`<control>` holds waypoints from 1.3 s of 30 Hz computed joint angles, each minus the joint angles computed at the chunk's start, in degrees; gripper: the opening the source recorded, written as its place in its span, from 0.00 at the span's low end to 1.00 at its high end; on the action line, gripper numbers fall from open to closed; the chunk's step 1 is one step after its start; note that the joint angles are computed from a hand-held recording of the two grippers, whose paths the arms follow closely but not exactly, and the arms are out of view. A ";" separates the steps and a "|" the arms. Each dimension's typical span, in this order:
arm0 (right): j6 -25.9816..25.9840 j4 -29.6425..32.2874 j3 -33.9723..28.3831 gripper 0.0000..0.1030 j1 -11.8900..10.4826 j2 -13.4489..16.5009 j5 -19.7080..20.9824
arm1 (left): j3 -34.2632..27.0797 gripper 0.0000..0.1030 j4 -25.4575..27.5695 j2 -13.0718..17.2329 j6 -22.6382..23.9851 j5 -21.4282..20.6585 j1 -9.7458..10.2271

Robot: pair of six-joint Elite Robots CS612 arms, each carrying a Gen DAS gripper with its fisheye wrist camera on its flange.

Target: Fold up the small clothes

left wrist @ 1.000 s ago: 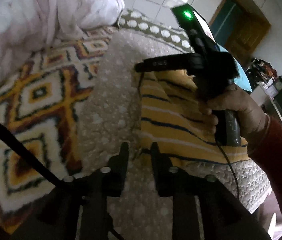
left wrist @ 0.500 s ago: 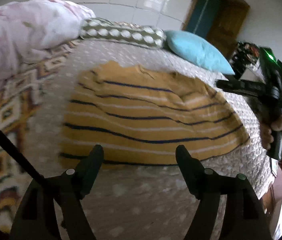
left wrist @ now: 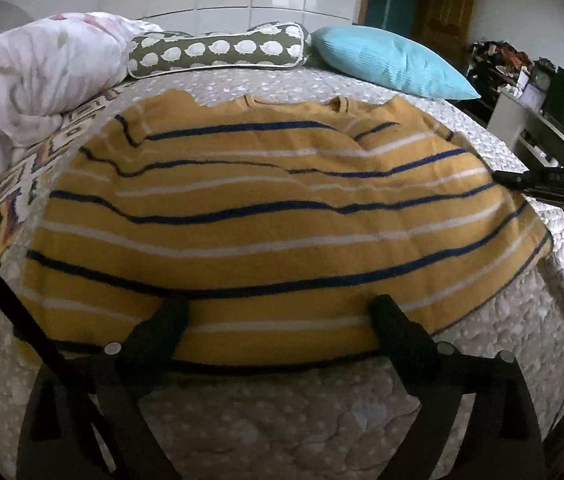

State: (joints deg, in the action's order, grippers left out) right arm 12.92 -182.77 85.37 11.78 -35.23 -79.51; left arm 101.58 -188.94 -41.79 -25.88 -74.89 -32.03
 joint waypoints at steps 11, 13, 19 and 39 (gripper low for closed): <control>4.61 -13.49 2.28 0.25 1.08 -0.97 -3.03 | -0.68 0.98 1.28 0.39 0.95 0.30 0.00; 3.31 -9.78 -1.67 0.25 1.36 0.60 3.02 | -0.92 0.99 1.99 0.40 0.99 0.26 0.04; 0.71 4.99 -13.25 0.25 1.90 5.91 7.01 | -1.18 1.00 2.74 0.47 1.04 0.39 0.10; 18.72 -14.16 0.67 0.41 -3.61 2.07 -3.62 | -0.77 1.00 0.21 0.64 0.59 -0.97 0.38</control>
